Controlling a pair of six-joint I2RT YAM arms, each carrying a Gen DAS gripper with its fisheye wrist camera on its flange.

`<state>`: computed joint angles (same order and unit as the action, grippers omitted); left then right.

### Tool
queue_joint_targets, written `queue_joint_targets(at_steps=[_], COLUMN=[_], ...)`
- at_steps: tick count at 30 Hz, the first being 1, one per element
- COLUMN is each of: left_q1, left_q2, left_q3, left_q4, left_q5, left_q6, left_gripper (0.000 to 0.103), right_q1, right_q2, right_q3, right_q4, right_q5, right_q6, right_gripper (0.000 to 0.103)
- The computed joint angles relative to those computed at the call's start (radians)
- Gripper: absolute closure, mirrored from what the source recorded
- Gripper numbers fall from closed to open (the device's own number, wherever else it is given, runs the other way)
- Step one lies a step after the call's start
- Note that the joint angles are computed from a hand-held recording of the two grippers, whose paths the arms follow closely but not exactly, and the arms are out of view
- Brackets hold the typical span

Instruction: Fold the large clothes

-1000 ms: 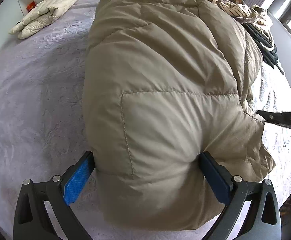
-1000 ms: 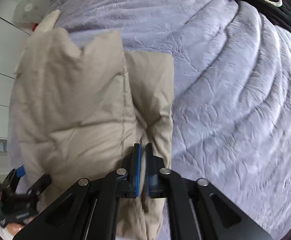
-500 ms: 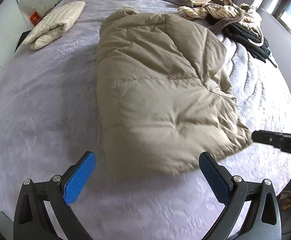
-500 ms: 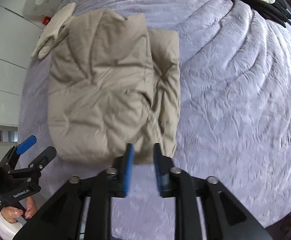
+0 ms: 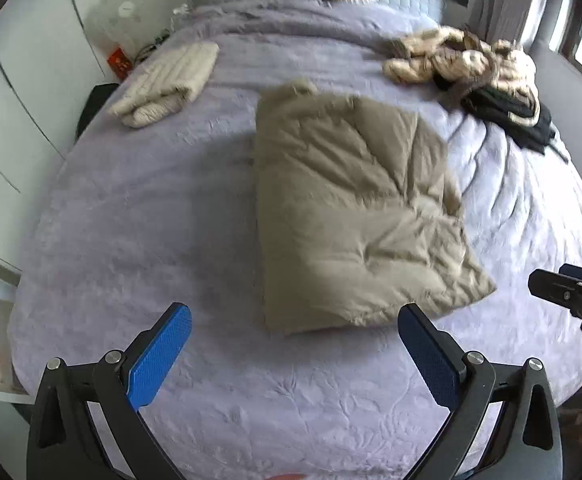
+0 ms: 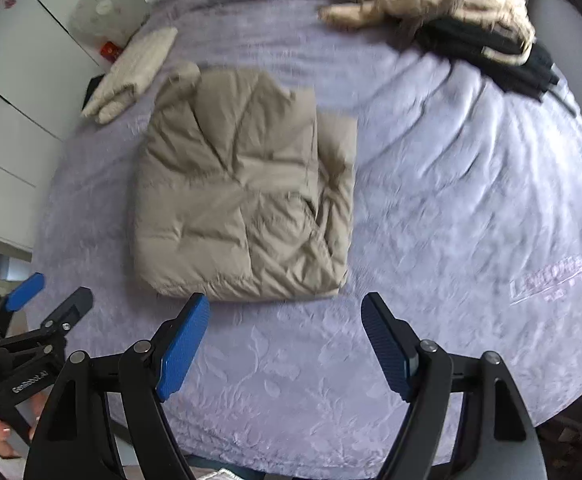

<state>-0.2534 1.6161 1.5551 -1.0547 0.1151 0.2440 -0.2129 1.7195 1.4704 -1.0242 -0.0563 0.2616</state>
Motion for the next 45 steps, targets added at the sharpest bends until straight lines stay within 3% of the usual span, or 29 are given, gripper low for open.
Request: queue_joint_targets(at_steps=[3,5,18,45], left_q1=[0.015,0.012,-0.011,0.008], left_q2=[0.01,0.004,-0.015,-0.027], left_q3=[0.068,0.091,0.228,0.242], left_q4=[-0.054,-0.071,-0.163,-0.174], left_q5=[0.015,-0.007,-0.058,-0.063], left_q6=[-0.018,-0.026,-0.053,-0.063], left_gripper=[0.0,0.0,0.0,0.0], right_q1=[0.013,0.021,0.097,0.109], right_q2=[-0.036,-0.042,-0.055,-0.067], right_q3=[0.005,0.021,0.114,0.112], right_q4=[0.027,0.026,-0.002,-0.016], right_q5=[0.025,0.032,0.183,0.196], right_q6=[0.017,0.031,0.088,0.108], right_gripper=[0.01,0.0,0.0,0.0])
